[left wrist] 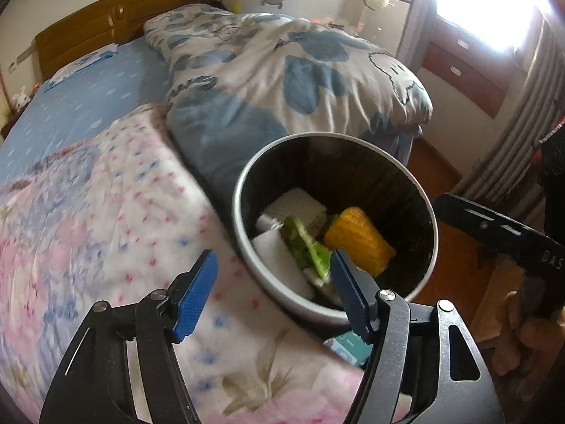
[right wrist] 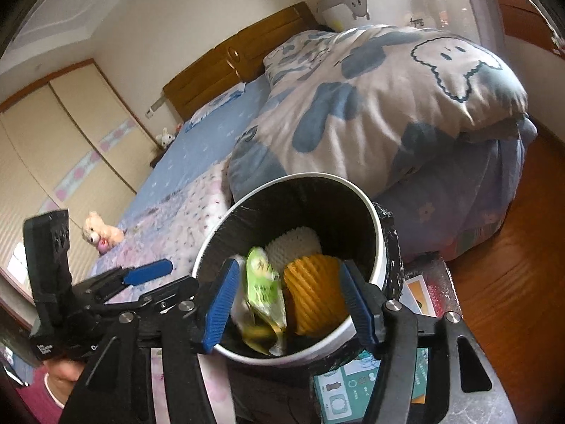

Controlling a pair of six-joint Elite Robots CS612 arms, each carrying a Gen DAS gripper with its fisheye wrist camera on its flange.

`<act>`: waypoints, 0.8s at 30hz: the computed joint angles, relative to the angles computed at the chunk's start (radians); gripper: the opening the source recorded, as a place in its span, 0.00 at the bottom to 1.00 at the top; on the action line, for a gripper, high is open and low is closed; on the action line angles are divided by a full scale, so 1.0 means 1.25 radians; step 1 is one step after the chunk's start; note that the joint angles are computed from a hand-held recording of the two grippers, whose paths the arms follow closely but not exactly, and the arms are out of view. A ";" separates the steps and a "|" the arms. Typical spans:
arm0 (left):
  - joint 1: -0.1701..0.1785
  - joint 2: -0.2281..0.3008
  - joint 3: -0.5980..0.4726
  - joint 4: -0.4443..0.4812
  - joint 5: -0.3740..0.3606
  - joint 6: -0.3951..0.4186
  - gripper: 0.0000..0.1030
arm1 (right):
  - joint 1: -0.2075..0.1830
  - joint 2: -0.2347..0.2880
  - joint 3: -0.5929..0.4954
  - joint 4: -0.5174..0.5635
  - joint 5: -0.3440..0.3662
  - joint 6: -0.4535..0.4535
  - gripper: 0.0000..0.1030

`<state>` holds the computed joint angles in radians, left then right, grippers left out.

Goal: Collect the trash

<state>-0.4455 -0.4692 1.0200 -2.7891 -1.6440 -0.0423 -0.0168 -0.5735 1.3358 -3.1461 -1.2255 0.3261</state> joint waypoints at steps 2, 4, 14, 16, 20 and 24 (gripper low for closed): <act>0.005 -0.014 0.036 -0.029 0.001 -0.023 0.65 | 0.004 -0.006 0.014 -0.025 -0.010 0.015 0.67; 0.008 -0.028 0.069 -0.052 0.008 -0.040 0.65 | 0.009 -0.012 0.029 -0.049 -0.022 0.027 0.69; 0.020 -0.113 0.275 -0.235 0.061 -0.147 0.65 | 0.056 -0.037 0.084 -0.138 -0.092 0.041 0.87; 0.019 -0.129 0.313 -0.277 0.086 -0.149 0.65 | 0.067 -0.041 0.094 -0.149 -0.109 0.041 0.88; 0.019 -0.156 0.369 -0.351 0.133 -0.165 0.71 | 0.085 -0.048 0.106 -0.163 -0.122 0.023 0.90; 0.015 -0.182 0.424 -0.439 0.205 -0.159 0.74 | 0.100 -0.057 0.119 -0.189 -0.138 -0.002 0.94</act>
